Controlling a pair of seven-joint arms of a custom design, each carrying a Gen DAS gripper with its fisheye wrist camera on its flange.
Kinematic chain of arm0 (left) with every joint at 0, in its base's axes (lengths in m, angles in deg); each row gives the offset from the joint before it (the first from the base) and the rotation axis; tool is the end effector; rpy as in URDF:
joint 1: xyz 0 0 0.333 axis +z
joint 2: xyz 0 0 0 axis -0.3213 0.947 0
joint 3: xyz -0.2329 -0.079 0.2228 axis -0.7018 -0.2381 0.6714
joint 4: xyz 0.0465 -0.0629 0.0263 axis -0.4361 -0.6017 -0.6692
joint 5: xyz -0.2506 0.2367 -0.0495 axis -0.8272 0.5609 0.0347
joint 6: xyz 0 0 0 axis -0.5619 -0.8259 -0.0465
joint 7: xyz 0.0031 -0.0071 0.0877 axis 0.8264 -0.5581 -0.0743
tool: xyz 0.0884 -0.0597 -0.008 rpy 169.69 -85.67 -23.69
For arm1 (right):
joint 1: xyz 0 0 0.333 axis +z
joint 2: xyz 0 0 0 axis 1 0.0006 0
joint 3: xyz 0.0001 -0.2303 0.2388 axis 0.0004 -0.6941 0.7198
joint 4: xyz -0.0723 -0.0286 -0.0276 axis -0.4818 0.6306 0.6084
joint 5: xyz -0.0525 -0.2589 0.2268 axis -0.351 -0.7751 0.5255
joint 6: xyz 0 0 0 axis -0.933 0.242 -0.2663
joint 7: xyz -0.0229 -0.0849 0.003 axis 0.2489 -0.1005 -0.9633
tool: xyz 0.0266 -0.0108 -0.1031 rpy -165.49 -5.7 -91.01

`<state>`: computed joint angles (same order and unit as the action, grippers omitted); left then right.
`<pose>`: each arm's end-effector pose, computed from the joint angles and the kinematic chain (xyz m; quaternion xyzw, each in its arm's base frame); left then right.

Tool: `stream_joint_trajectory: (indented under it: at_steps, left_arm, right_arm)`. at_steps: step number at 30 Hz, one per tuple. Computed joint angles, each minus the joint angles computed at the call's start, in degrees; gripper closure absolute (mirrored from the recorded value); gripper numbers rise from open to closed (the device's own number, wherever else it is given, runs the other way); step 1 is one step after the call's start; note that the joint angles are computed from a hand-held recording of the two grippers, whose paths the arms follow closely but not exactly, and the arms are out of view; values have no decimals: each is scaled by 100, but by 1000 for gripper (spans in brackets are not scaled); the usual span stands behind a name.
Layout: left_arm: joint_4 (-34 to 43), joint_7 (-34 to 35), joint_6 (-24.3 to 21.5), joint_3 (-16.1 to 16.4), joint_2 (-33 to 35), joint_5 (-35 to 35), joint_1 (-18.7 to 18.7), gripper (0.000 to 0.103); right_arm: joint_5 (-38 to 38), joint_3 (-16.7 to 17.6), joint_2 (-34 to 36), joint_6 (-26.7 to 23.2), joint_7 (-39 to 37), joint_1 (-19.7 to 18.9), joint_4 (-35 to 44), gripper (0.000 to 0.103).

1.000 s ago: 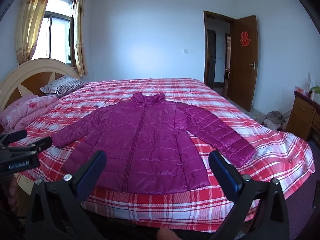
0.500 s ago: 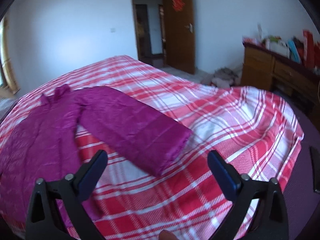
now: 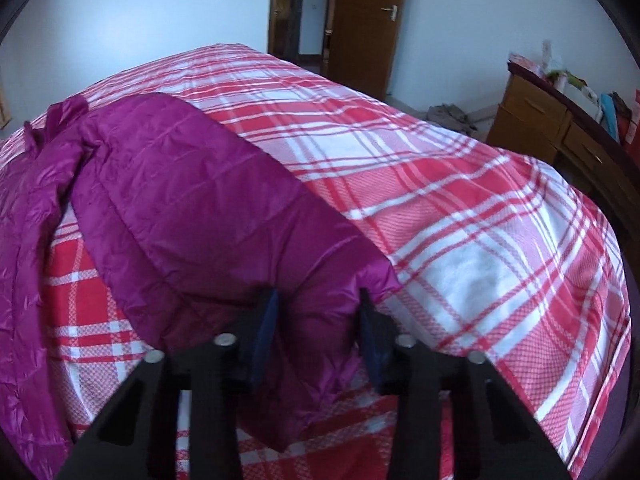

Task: Fold large clothes
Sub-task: 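Grasp the sleeve cuff nearest the right gripper and lift it, then fold the held sleeve across the jacket body and open the right gripper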

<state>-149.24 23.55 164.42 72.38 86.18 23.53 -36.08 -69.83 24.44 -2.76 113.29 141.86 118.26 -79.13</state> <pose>0.6890 -0.1845 0.3550 -0.6499 0.6305 -0.2236 0.3608 0.6790 -0.0096 0.3211 -0.4998 0.7913 -0.3170 0.1534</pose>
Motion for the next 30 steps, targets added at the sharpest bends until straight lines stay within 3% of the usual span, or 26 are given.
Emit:
stream_joint_trajectory:
  at_steps: [3,8,13,20,23,26,30]
  left_arm:
    - [-10,4,88,-36,61,-117,72,1]
    - [-83,-24,271,18,61,-217,80,1]
    - [-210,55,476,-32,5,-512,197,1]
    - [-466,-252,939,306,-175,-514,89,1]
    - [-551,-431,1111,451,-253,-391,33,1]
    - [-585,-611,1216,610,-298,-192,-42,1]
    - [-609,-671,1306,565,-331,-125,49,1]
  right_arm:
    - [54,158,-192,203,-196,-164,-142,89]
    - [-78,-908,-137,75,18,470,61,92]
    - [-527,-1571,64,-225,283,728,869,92]
    - [-1435,-1873,474,-376,458,986,2184,92]
    - [-1773,-1723,567,-316,398,1002,2602,92]
    - [-2016,-1321,699,-323,192,839,3145,92]
    - [-2104,-258,1010,-607,-544,296,4225,92]
